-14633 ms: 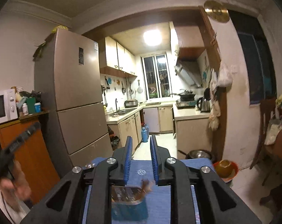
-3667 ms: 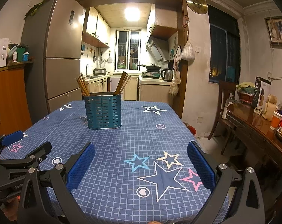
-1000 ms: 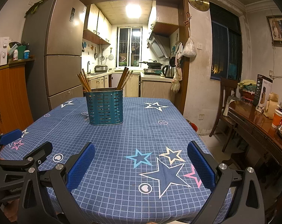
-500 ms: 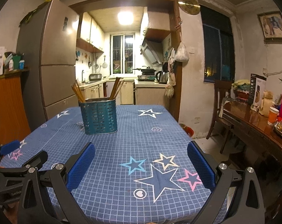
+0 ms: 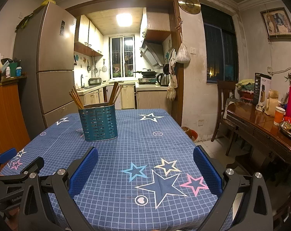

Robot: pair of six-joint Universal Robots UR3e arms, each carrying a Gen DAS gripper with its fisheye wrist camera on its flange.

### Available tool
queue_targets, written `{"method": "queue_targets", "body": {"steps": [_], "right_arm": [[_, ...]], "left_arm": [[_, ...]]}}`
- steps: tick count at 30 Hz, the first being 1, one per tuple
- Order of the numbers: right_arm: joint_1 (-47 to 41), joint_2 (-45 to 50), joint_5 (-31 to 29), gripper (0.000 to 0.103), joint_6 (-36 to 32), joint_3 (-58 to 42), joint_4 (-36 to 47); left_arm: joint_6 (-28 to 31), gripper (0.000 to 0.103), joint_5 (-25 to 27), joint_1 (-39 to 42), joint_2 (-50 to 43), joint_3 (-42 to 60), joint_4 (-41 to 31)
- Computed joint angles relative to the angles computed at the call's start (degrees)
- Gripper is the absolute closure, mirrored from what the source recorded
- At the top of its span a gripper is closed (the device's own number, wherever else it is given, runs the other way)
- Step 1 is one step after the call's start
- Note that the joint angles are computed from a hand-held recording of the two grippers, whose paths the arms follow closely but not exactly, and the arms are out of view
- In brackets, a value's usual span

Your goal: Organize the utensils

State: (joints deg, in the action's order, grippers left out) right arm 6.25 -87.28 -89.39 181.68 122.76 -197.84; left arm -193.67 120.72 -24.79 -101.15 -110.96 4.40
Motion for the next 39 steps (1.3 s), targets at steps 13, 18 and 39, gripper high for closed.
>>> {"method": "queue_targets", "body": {"steps": [13, 18, 39], "right_arm": [[-0.2, -0.3, 0.1, 0.004, 0.1, -0.3, 0.7], [-0.1, -0.2, 0.0, 0.004, 0.1, -0.3, 0.5], [0.1, -0.4, 0.1, 0.004, 0.3, -1.1, 2.3]], "left_arm": [[2.9, 0.012, 7.1, -3.1, -3.5, 0.5, 7.2], [1.6, 0.012, 6.1, -1.8, -2.5, 0.2, 5.6], [0.3, 0.006, 0.2, 0.4, 0.5, -0.8, 0.4]]}}
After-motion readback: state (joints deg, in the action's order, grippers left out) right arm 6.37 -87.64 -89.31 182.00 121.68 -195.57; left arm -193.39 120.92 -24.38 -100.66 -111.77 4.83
